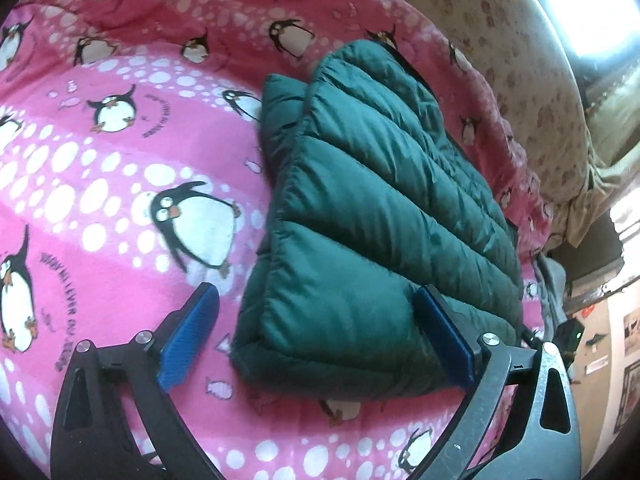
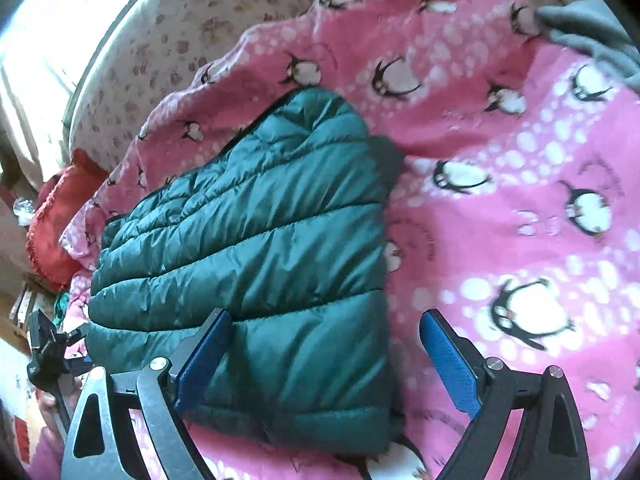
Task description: Fold large clothes
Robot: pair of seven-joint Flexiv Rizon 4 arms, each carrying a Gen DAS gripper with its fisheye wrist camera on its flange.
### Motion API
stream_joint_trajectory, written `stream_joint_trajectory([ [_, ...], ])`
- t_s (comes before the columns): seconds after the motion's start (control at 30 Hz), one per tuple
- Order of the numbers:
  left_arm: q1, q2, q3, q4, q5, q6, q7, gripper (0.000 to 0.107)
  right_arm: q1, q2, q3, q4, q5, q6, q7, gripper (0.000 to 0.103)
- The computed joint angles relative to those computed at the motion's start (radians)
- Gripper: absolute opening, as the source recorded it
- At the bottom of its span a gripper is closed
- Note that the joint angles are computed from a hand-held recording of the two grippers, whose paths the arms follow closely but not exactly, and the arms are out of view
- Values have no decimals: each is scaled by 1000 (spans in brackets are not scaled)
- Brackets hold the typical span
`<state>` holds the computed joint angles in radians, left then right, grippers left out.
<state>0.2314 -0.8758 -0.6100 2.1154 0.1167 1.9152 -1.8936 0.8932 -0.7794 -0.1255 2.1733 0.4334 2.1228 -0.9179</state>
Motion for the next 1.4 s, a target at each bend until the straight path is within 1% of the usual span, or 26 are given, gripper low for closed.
stream_joint_trajectory([
  [0.07, -17, 0, 11, -16, -5, -11, 7, 100, -49, -13, 39, -19, -45, 25, -3, 93],
  [0.13, -34, -1, 22, -31, -15, -20, 14, 101, -79, -25, 61, -38, -74, 36, -8, 94],
  [0.3, -79, 1, 56, -58, -41, -26, 28, 102, -112, -37, 78, -75, -113, 8, -9, 100],
  [0.4, -90, -4, 64, -74, -48, -32, 40, 102, -134, -41, 88, -86, -140, -3, -6, 102],
  [0.53, -93, -15, 58, -92, -61, -42, 51, 102, -232, -41, 161, -92, -225, -19, 24, 102],
  [0.6, -95, -19, 56, -98, -67, -42, 54, 102, -259, -41, 179, -90, -254, -18, 38, 102],
  [0.77, -115, -15, 72, -101, -80, -35, 52, 102, -252, -41, 169, -82, -270, -11, 47, 102],
  [1.1, -142, -2, 93, -103, -98, -41, 43, 102, -214, -29, 136, -76, -254, -22, 44, 95],
  [1.27, -139, -2, 90, -103, -98, -44, 46, 102, -204, -27, 127, -75, -248, -24, 40, 93],
  [1.4, -143, 2, 90, -107, -101, -61, 53, 102, -190, -22, 116, -72, -240, -32, 33, 88],
])
